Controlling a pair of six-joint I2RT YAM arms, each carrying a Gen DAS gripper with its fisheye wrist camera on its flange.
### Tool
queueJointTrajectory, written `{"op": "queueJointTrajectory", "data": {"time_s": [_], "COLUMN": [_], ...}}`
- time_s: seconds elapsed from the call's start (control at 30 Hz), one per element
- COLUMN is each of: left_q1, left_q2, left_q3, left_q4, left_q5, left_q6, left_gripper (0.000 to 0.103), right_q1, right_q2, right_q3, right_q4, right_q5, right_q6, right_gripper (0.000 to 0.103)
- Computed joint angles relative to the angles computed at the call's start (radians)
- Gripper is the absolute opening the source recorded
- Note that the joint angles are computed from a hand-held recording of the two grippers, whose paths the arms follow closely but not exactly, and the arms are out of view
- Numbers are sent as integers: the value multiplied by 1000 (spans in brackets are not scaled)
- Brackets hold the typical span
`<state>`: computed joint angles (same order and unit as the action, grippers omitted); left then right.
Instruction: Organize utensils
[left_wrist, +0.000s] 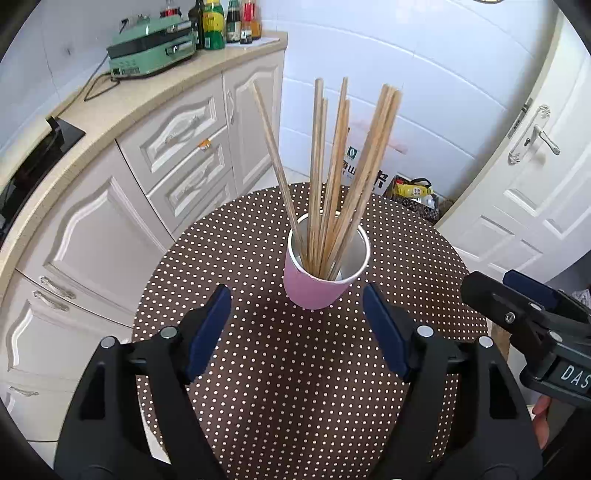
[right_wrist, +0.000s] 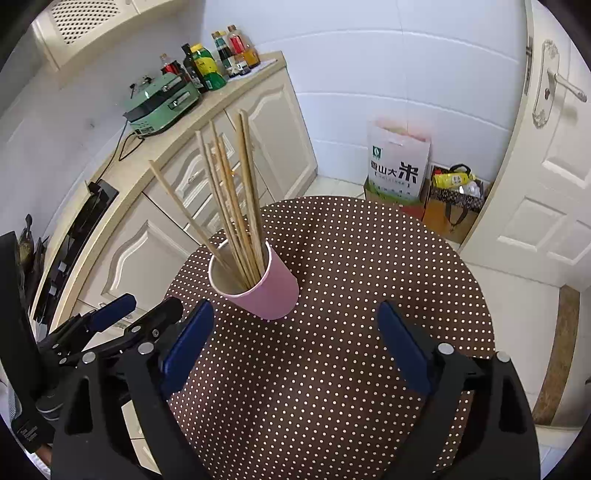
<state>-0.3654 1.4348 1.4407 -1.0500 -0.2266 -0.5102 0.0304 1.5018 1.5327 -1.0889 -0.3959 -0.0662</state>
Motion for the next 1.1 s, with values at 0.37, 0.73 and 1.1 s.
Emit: {"op": "queueJointTrajectory", "data": {"time_s": [0.37, 0.73, 1.1], "left_q1": [-148, -295, -426], "left_q2": [-129, -124, -64], "left_q3": [78, 265, 499], "left_q4": [-110, -270, -433], "left_q5": [-158, -372, -544], "left_q6": [-112, -182, -256], "left_gripper": [83, 85, 88], "right_q1": [-75, -166, -231], "right_q2": [-108, -116, -114], "right_q3": [46, 219, 330], "right_q4": [-88, -248, -299], "right_q5": [-65, -215, -306], "right_q6": [-104, -205, -207], "right_gripper": [91, 94, 95]}}
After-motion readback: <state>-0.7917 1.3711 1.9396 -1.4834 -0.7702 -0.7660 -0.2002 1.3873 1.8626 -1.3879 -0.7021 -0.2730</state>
